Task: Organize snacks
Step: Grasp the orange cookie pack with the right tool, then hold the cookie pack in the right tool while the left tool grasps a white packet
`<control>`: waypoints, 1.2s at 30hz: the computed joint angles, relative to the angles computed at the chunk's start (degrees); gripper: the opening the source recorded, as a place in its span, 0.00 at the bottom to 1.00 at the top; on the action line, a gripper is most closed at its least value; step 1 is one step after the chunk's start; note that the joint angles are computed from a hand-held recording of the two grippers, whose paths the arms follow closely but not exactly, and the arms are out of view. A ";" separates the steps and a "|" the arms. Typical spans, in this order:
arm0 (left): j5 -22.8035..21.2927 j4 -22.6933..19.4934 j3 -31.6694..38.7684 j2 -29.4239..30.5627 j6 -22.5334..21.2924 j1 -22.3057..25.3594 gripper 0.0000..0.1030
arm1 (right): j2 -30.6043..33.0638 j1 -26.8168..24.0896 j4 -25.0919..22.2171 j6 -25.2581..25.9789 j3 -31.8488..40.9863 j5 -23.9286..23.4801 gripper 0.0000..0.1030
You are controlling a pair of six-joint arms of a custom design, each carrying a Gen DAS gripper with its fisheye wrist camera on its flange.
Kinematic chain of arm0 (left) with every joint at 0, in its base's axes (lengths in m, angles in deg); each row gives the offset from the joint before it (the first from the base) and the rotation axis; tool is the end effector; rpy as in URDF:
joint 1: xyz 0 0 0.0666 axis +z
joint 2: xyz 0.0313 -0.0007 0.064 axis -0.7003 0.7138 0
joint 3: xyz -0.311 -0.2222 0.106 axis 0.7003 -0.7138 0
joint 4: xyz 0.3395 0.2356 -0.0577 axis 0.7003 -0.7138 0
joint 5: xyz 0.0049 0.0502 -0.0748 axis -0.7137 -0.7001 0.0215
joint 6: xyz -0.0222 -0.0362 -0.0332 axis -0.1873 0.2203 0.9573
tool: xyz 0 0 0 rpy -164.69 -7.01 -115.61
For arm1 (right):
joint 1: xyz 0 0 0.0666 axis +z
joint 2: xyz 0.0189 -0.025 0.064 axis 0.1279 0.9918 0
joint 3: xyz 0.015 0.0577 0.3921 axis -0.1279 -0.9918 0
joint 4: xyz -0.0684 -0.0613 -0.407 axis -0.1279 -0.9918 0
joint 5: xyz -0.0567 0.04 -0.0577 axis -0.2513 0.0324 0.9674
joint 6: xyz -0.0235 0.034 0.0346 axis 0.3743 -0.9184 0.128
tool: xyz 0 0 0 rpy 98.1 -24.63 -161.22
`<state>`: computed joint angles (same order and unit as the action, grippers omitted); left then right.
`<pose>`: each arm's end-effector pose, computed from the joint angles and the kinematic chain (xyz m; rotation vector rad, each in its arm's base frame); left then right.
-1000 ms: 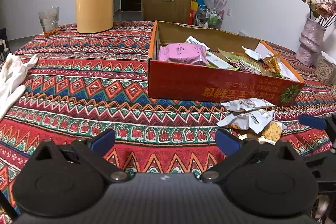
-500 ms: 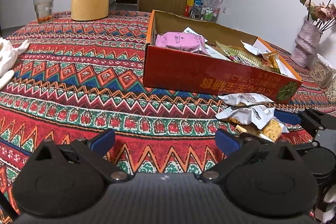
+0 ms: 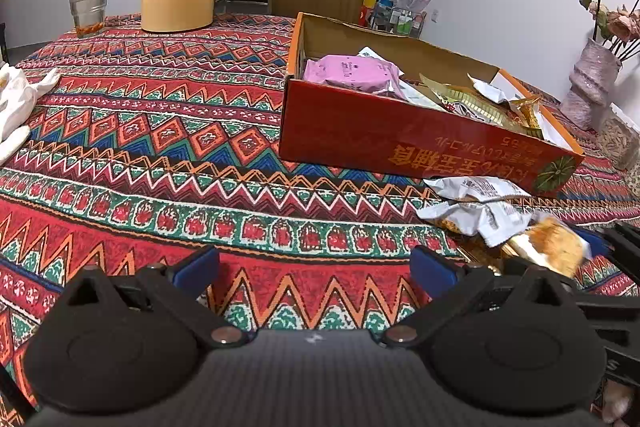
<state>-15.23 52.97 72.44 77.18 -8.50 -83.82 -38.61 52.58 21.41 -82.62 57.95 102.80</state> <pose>0.4031 -0.3325 0.3563 0.5703 2.3015 -0.4769 0.2020 0.1685 0.3549 0.0471 2.1408 -0.1565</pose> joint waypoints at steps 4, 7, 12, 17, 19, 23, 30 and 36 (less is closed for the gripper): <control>-0.30 -0.17 0.12 0.12 0.18 0.04 1.00 | -2.63 2.83 -3.47 -4.90 -0.38 3.67 0.55; -1.19 0.08 -0.02 -0.27 0.02 -0.20 1.00 | -5.25 3.99 -6.79 -9.08 -0.90 6.65 0.56; -3.30 -0.59 0.44 -0.92 -0.32 -1.07 1.00 | -9.79 3.49 -11.35 -13.75 -2.03 10.44 0.56; -4.67 -1.53 1.74 -0.89 -0.60 -2.72 1.00 | -13.82 -0.40 -11.62 -13.33 -3.61 10.72 0.56; -5.50 -2.25 2.65 -0.32 -0.71 -3.54 1.00 | -14.93 -2.24 -10.63 -12.11 -4.26 10.00 0.56; -6.41 -3.72 4.74 1.21 0.10 -5.26 1.00 | -16.84 -6.20 -7.94 -10.75 -5.72 7.41 0.56; -8.75 -6.83 9.29 5.33 -0.18 -8.81 1.00 | -18.36 -7.43 -6.12 -11.95 -7.77 6.48 0.56; -10.82 -9.47 13.51 9.27 2.17 -10.90 1.00 | -19.85 -6.19 -5.60 -12.85 -8.43 7.16 0.57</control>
<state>-26.05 43.50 85.95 86.46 -6.33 -94.72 -58.46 46.39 15.81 -95.47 49.53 109.95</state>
